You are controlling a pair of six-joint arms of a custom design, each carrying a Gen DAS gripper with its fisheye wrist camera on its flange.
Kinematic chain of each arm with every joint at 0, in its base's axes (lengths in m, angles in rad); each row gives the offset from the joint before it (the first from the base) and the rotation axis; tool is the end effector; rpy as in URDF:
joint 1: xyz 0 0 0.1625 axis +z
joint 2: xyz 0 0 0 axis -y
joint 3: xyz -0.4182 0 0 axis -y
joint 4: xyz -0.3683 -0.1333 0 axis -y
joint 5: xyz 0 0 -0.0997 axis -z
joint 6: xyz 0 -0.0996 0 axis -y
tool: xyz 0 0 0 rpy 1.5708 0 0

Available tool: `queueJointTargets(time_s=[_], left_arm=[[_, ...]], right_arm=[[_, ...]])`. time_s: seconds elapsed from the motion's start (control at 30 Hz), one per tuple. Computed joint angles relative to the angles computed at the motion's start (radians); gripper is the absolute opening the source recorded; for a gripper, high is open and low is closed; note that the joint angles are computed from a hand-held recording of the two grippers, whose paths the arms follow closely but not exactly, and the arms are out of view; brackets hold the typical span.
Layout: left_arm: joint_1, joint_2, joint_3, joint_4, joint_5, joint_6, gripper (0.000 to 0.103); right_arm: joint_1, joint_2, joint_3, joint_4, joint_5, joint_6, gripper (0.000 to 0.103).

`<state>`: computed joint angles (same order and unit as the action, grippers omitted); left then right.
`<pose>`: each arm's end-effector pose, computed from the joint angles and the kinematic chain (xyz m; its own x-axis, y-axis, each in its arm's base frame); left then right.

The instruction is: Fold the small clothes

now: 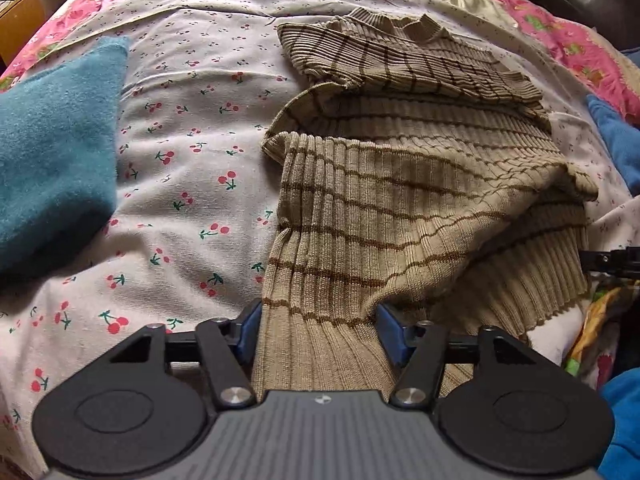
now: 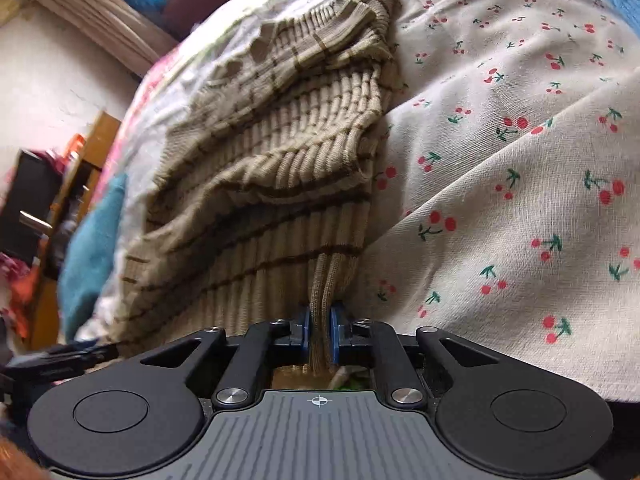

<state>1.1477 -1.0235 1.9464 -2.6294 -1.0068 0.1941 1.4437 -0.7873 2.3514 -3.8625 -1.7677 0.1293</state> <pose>-0.0558 -0.5782 0.1560 -0.7068 0.4500 -0.5458 0.5535 0.8323 -0.0306 0.0575 -0.4479 0.0838 -0.9361 0.3468 0.0591 0.2172 0.7019 -0.6784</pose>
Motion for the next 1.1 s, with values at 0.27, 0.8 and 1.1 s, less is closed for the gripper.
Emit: queueJointTargets(time_s=[0.27, 0.8, 1.1], left_arm=[[0.069, -0.036, -0.064, 0.04, -0.302, -0.151, 0.021], [0.107, 0.113, -0.294, -0.161, -0.683, -0.223, 0.021], [0.149, 0.4, -0.636, -0.177, -0.572, -0.324, 0.021]], right_arm=[[0.001, -0.007, 0.078, -0.273, 0.245, 0.024, 0.008], [0.071, -0.077, -0.132, -0.285, 0.219, 0.037, 0.005], [0.004, 0.063, -0.541, -0.03, 0.005, 0.051, 0.005]])
